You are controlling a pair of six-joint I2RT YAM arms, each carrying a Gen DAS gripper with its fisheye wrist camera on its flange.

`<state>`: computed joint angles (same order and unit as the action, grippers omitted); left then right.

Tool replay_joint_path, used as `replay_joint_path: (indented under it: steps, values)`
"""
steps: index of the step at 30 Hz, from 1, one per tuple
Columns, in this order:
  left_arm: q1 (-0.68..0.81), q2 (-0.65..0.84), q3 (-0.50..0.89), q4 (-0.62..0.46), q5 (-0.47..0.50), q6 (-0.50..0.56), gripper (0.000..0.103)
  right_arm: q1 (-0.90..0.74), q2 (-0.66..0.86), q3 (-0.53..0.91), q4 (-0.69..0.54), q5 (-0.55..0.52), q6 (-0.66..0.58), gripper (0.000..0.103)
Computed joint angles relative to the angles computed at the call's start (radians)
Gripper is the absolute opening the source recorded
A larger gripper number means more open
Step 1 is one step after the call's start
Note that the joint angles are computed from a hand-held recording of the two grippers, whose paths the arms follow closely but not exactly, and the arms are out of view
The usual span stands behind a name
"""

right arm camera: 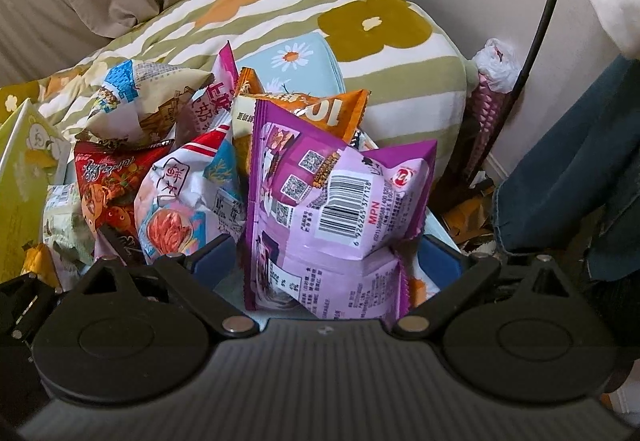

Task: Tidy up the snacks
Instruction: 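Grasp the 'Sponge' packet with the left tool while the right tool grasps the purple bag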

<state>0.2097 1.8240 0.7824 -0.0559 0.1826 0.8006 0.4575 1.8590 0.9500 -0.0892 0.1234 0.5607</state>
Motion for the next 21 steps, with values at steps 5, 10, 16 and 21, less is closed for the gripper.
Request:
replay_joint_path:
  steps: [5, 10, 16, 21]
  values:
    - [0.018, -0.029, -0.008, -0.020, 0.023, -0.013, 0.068, -0.001, 0.031, 0.024, 0.001, 0.002, 0.014, 0.103]
    - [0.033, -0.062, -0.029, -0.021, 0.029, -0.033, 0.068, -0.002, 0.064, 0.046, 0.011, 0.001, 0.016, 0.103]
    - [0.046, -0.114, -0.053, -0.027, 0.029, -0.058, 0.068, -0.006, 0.100, 0.062, 0.016, -0.015, -0.003, 0.095]
    - [0.042, -0.170, -0.076, -0.037, 0.027, -0.093, 0.068, -0.005, 0.072, 0.040, 0.017, -0.014, -0.028, 0.087]
